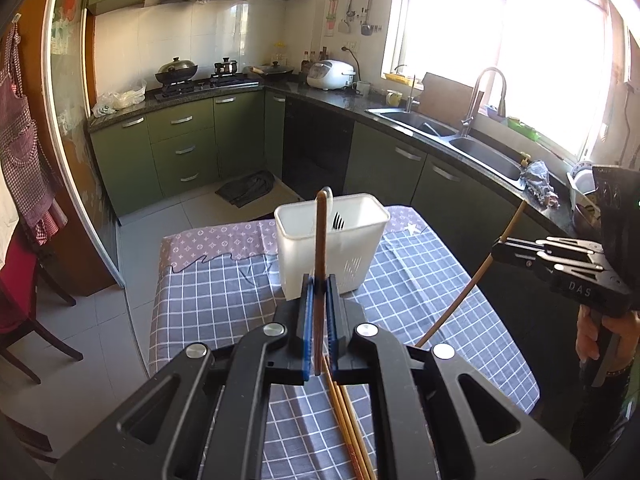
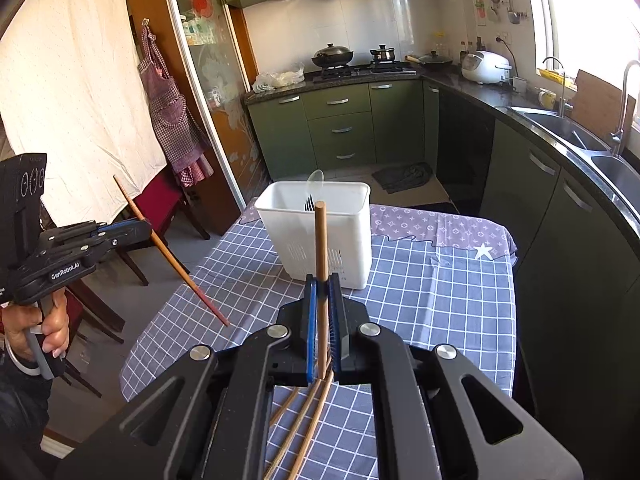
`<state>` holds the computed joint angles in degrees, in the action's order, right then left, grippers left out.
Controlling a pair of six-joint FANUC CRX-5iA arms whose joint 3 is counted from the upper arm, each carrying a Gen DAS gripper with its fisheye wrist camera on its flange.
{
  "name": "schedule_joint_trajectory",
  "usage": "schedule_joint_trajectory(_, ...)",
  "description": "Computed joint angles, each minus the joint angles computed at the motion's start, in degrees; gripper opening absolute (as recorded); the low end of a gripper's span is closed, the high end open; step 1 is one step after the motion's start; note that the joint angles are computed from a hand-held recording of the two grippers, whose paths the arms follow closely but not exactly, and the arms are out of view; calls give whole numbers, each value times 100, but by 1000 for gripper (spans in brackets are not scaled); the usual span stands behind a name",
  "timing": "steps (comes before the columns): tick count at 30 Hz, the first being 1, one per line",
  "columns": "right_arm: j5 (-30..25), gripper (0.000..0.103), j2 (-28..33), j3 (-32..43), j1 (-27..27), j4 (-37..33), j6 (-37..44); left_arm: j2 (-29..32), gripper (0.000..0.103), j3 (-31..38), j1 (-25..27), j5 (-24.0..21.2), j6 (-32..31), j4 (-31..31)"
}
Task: Organize utensils
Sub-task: 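Drop the chopstick into the white caddy with the left tool while the right tool carries its chopstick, then drop the chopstick into the caddy with the right tool while the left tool returns to the chopsticks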
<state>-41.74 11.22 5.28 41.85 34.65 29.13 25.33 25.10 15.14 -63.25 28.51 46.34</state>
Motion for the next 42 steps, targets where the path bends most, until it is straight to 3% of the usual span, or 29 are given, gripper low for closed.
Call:
schedule_joint_trajectory(9,-313,7,45,448,-16,-118,455,645,6,1619,-427,229,478,391)
schedule_joint_trajectory(16,-317,7,-27,444,-76,-59,418,1358,6,2585,-781,639,1132,-65)
schedule_joint_trajectory(21,-380,7,4,630,-90,-13,515,2023,6,3518,-873,252,1805,-846)
schedule_joint_trajectory(27,-263,7,164,1052,-212,33,545,2548,6,4279,-898,-390,2102,-1403)
schedule_joint_trajectory(31,-168,7,363,1475,-312,85,521,2306,7,3713,-835,-257,1922,-1306)
schedule_joint_trajectory(37,-222,7,977,2526,-541,33,652,1523,11,2349,-656,258,1267,-597)
schedule_joint_trajectory(39,-314,7,1265,2903,-615,184,572,1204,11,1802,-601,465,910,-356)
schedule_joint_trajectory(42,-645,7,1779,3700,-732,-164,863,891,11,1290,-514,539,535,-180)
